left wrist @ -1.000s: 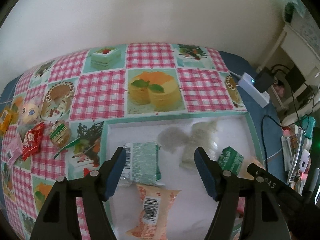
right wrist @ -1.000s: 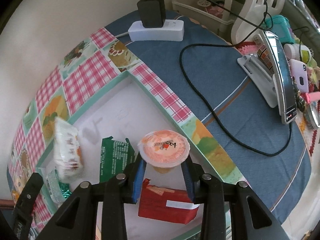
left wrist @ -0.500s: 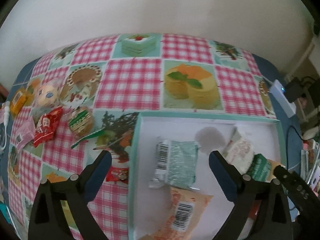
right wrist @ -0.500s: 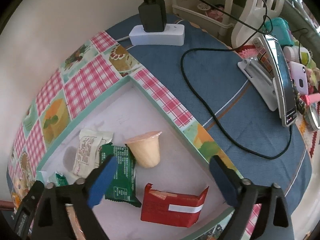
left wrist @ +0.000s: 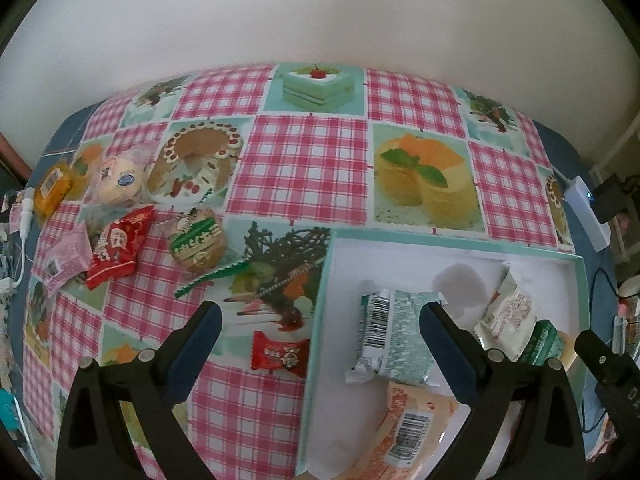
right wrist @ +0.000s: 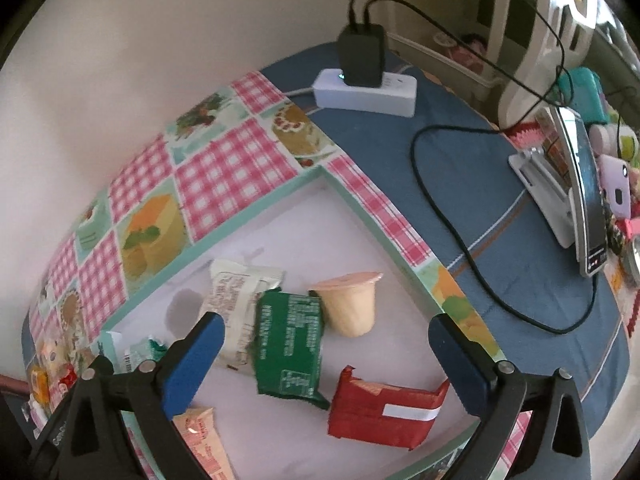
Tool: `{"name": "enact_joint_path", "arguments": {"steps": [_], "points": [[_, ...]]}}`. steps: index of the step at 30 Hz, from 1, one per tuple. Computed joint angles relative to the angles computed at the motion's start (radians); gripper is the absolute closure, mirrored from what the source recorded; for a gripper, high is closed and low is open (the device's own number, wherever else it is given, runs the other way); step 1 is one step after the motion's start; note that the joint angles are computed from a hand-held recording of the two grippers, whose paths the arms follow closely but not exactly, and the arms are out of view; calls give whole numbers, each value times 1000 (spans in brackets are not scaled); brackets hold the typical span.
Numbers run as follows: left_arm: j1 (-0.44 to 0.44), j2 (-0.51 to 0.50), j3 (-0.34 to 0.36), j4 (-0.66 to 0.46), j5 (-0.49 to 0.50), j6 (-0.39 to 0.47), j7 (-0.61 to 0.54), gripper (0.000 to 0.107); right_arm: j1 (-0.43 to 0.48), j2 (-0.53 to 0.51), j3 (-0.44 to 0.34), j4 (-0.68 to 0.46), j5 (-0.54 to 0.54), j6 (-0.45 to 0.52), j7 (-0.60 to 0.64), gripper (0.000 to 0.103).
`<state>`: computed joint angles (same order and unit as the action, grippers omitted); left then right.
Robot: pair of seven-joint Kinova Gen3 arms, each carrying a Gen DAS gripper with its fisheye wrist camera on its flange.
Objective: Organize snacks
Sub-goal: 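Move both open tools back toward the pink packet and round cake packet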
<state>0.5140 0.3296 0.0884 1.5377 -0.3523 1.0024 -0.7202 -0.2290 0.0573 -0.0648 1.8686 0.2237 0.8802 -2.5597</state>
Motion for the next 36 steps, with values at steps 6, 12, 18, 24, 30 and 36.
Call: {"name": "enact_joint_path", "arguments": {"steps": [6,12,18,24,30,36], "points": [[-24,-37,3,19,13,3,-25,8,-30,-2,-18,-36,36,53,-20,0],[-34,-91,2,45,-41,37,-26,8,-62,1,-37,-60,51,96,-25,0],[-90,-172,8,101,-58,44,-33,8,-103,-2,-55,-84,60,128,-40,0],[-156,-250,14,163,-94,60,2,8,-151,-19,-85,-120,91,150,-75,0],[-249,-337,14,235,-91,42,15,8,-200,-30,-115,-158,121,163,-102,0],[-353,-417,7,295,-70,19,8,8,-260,1,-140,-204,161,184,-124,0]]}}
